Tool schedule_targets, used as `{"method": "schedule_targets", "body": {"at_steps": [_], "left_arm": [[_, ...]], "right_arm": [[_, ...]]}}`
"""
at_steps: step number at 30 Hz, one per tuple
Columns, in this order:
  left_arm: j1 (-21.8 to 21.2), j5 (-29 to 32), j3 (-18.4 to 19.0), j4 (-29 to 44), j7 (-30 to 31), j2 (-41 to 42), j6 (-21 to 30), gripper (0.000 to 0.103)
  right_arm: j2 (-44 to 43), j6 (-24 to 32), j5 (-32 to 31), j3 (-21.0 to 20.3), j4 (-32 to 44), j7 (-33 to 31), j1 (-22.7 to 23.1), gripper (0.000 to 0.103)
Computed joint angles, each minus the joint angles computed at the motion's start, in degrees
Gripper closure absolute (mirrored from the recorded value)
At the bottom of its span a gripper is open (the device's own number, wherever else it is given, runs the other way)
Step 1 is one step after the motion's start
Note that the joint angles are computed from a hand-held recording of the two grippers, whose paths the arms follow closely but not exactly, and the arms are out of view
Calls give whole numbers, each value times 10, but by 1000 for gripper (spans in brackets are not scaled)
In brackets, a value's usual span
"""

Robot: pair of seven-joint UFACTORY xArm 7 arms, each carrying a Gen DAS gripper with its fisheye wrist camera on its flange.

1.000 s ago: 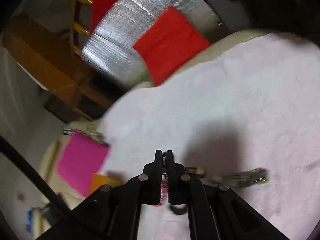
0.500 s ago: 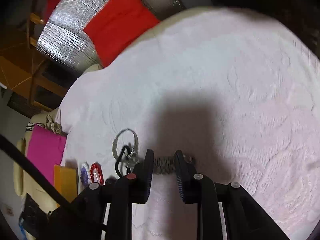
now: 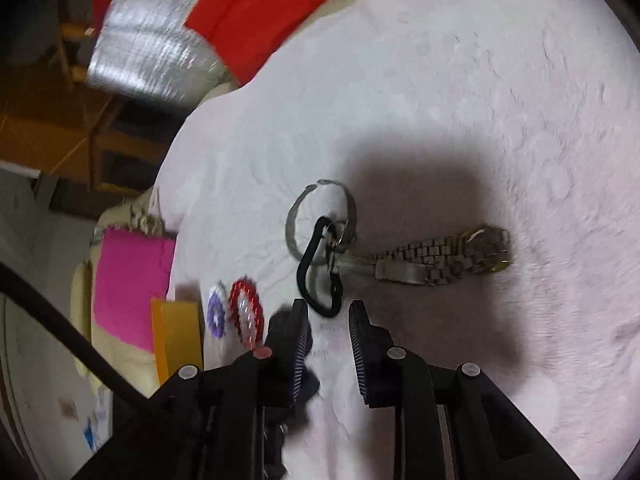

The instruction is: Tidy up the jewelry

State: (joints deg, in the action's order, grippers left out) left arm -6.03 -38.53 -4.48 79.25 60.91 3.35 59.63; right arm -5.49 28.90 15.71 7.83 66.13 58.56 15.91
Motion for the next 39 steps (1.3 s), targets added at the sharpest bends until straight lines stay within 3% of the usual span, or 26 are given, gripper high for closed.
{"method": "schedule_targets", "body": {"at_steps": [2, 3, 5, 8, 10, 12, 14, 17, 19, 20, 23, 25, 27, 28, 30, 31, 33, 35, 39], "left_arm": [[8, -16, 5, 2, 13, -3, 14, 98], [10, -20, 7, 4, 16, -4, 16, 98], [14, -33, 9, 3, 26, -8, 12, 98], [18, -52, 12, 7, 32, -11, 13, 98], [13, -48, 9, 5, 21, -12, -8, 82], [7, -50, 5, -5, 12, -16, -30, 49], [-3, -46, -2, -7, 0, -12, -49, 47], [-15, -28, -9, -13, -16, -8, -72, 47], [-25, 8, -13, -19, -47, -1, -96, 68], [-27, 19, -13, -17, -59, 3, -98, 85], [-28, 19, -16, -12, -75, 10, -111, 96], [-27, 9, -17, -8, -77, 8, -111, 97], [-19, -33, -15, -6, -49, -1, -101, 97], [-17, -46, -13, -4, -42, -6, -95, 97], [-9, -66, -5, 9, -42, -7, -70, 97], [-5, -74, -1, 11, -40, -9, -64, 97], [2, -80, 5, 21, -36, -9, -55, 97], [9, -87, 10, 18, -28, -15, -45, 97], [17, -82, 17, 9, -25, -26, -40, 97]], "right_arm": [[11, -14, -11, -4, 2, 17, 6, 79], [17, -13, -46, 1, 6, 47, 2, 79], [28, 6, -89, 4, 26, 65, 3, 95], [10, 11, -156, 7, 30, 97, 2, 95], [-21, -9, -185, 9, 11, 111, -1, 95], [-43, -36, -197, 12, -7, 114, -7, 95], [-60, -50, -204, 16, -22, 120, -14, 95], [-88, -91, -209, 21, -56, 136, -30, 95], [-104, -134, -199, 17, -80, 131, -34, 95], [-110, -156, -201, 21, -88, 133, -41, 95], [-118, -186, -191, 44, -97, 114, -66, 95], [-120, -158, -217, 57, -95, 129, -88, 95], [-125, -208, -191, 28, -113, 128, -56, 95], [-128, -213, -203, 37, -108, 132, -67, 95], [-125, -170, -244, 78, -82, 113, -111, 95], [-118, -170, -235, 70, -76, 106, -98, 94], [-111, -223, -171, 25, -95, 93, -41, 94], [-98, -213, -172, 41, -80, 79, -54, 94], [-64, -218, -142, 34, -60, 73, -35, 94]]}}
